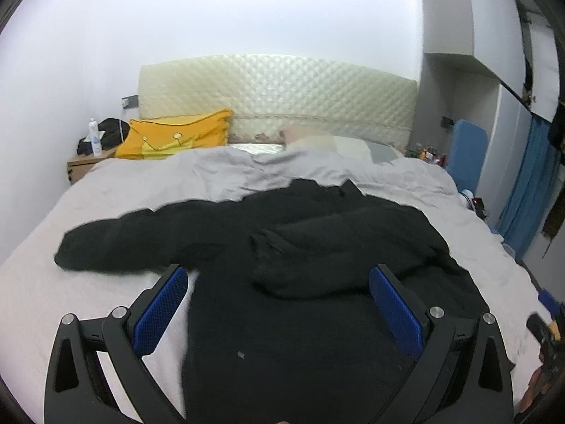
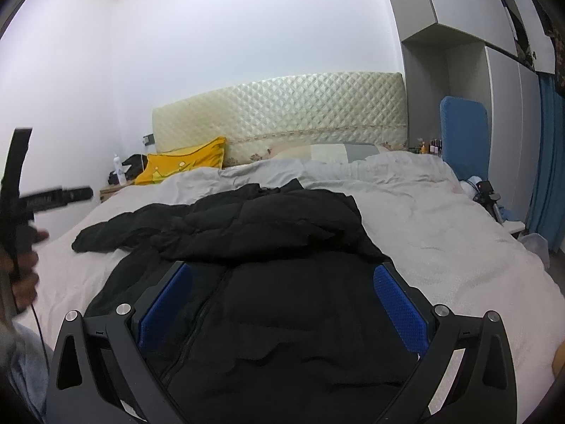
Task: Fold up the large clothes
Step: 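Grasp the cuff of the other sleeve with the left gripper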
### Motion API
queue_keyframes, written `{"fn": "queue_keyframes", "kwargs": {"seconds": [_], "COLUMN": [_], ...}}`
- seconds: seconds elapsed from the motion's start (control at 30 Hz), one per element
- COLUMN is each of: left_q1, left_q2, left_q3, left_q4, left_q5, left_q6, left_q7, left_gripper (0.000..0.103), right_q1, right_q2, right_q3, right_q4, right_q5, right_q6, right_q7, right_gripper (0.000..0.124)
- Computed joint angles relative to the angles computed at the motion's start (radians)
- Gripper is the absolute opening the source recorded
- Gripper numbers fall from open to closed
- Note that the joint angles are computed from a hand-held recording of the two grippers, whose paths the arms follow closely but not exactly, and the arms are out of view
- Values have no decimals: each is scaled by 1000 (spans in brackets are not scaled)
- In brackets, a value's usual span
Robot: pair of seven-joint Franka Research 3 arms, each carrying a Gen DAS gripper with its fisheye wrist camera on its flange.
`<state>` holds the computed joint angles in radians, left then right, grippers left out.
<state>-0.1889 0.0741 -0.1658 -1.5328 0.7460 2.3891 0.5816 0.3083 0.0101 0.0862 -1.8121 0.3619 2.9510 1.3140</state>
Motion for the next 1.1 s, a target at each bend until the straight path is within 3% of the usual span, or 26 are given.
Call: {"fn": "queue_keyframes", "kwargs": {"seconds": [0.13,0.47,0.7,0.8,0.97,1.1], "left_q1": [38,182,334,397,473,533], "left_q2": [10,35,-16,-29,3,70], "left_q3": [24,93,150,174,178,158], "left_q4": [71,152,-61,-186,-304,-327], "left_q5": [-53,-273,-535,-711,-1057,-1223], "left_q6": [-30,-17,156,252,357,405], "left_q7": [92,288,304,329,487,566], "left_gripper": [103,103,102,102,101,101], "right_q1": [1,-6,-5,2,19,45], "right_q2": [1,12,32,38,54,99], "right_q3": [1,-5,-8,-12,-13,-21], "right_q4": [-2,14,41,56,82,143], "right_q5": [10,17,-65,-138,-249,-368], "right_q6": [14,-3,-48,-85,-116,-174], "right_q7": [-7,35,117,177,278,379], "right_gripper": [103,103,103,103,103,103]}}
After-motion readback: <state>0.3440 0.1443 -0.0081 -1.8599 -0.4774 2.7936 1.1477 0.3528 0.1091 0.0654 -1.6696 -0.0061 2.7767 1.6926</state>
